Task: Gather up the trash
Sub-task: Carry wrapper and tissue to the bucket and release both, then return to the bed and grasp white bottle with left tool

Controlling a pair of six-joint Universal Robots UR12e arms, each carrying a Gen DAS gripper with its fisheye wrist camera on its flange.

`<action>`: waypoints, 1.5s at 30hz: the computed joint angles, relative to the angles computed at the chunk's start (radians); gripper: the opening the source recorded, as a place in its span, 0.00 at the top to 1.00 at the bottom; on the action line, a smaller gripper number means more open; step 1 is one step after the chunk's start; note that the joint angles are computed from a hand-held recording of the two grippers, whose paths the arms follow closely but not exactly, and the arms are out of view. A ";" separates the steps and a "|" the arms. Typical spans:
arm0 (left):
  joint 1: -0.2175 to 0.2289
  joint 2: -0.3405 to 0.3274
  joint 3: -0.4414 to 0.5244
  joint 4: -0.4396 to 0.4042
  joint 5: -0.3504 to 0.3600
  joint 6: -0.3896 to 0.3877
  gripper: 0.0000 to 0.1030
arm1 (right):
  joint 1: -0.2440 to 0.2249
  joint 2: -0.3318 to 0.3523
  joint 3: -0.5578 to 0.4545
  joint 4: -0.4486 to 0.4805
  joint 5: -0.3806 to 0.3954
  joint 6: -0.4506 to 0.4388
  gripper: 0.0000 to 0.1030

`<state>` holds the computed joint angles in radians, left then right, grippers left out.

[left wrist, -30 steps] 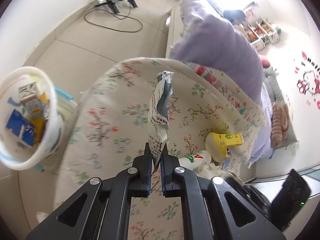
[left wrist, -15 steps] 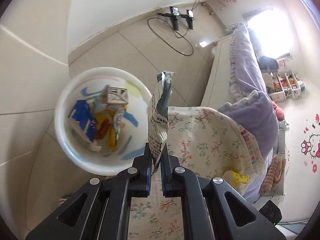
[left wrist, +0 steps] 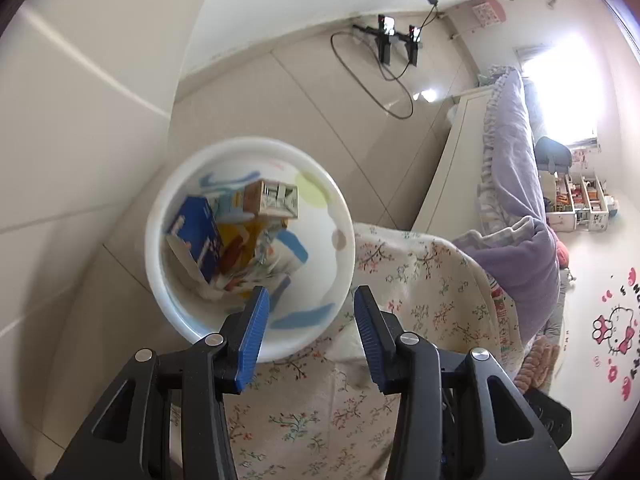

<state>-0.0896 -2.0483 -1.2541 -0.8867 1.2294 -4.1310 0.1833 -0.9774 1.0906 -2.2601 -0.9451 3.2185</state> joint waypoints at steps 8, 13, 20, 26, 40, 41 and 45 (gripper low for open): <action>0.000 0.011 -0.007 0.006 0.042 -0.019 0.54 | 0.061 0.090 -0.107 0.002 -0.018 0.023 0.86; -0.007 0.000 0.012 0.002 0.032 0.013 0.54 | 0.079 0.123 -0.164 0.120 -0.056 -0.012 0.45; -0.037 -0.041 0.097 -0.064 0.032 0.108 0.54 | 0.049 0.033 -0.045 0.119 -0.060 -0.099 0.45; -0.092 -0.107 0.229 -0.160 0.073 0.227 0.54 | -0.009 -0.072 0.060 0.098 -0.083 -0.123 0.39; -0.269 -0.336 0.632 -0.373 0.139 0.704 0.53 | -0.195 -0.236 0.263 0.029 -0.301 0.050 0.31; -0.281 -0.354 0.661 -0.391 0.153 0.736 0.52 | -0.208 -0.237 0.269 0.032 -0.301 0.072 0.31; -0.316 -0.433 0.792 -0.472 0.197 0.806 0.50 | -0.223 -0.233 0.275 0.032 -0.380 0.069 0.31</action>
